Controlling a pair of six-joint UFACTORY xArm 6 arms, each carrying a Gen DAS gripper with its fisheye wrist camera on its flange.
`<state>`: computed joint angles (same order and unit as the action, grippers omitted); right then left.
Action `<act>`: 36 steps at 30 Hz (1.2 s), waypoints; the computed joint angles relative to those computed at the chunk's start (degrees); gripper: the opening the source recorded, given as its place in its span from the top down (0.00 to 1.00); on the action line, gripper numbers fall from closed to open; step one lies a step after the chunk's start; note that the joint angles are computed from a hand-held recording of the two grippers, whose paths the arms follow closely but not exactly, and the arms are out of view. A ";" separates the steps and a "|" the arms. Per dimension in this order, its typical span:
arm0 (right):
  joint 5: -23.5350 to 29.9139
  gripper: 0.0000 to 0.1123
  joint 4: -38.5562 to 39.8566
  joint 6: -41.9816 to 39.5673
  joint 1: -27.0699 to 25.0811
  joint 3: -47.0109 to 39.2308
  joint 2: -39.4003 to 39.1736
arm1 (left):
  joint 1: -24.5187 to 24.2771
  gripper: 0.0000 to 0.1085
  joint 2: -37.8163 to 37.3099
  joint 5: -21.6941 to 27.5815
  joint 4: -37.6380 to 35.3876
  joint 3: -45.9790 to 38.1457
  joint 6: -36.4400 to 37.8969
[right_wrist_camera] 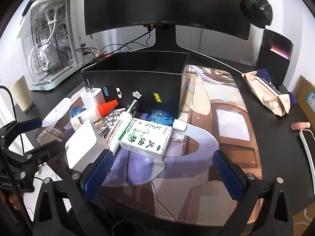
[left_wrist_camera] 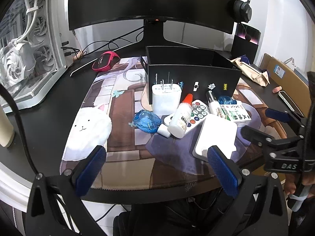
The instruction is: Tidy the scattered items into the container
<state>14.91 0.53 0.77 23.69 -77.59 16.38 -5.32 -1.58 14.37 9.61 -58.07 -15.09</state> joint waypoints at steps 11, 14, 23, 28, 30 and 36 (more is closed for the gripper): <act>4.39 0.09 0.91 0.90 -0.26 -8.15 5.76 | 0.33 0.05 0.34 0.52 -3.15 -0.54 2.80; 5.92 0.09 -1.82 3.10 -0.77 -8.96 6.21 | 0.57 0.05 0.78 0.81 -3.97 -0.86 3.27; 5.42 0.09 -9.58 9.89 -1.03 -9.68 7.54 | 0.71 0.05 1.56 1.05 -5.41 -1.34 4.72; 4.76 0.09 -10.28 10.91 -0.99 -9.37 7.53 | 0.71 0.05 1.75 0.95 -5.84 -1.31 5.12; 4.69 0.09 -10.92 11.84 -0.96 -9.50 7.68 | 0.72 0.05 1.81 0.90 -5.61 -1.34 5.07; 2.90 0.11 -9.22 9.73 -1.01 -8.85 7.67 | 0.44 0.05 1.36 0.67 -6.30 -1.01 5.80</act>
<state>17.81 -8.69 10.50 22.68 -86.43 24.04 -4.88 -0.22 15.04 3.31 -59.07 -9.29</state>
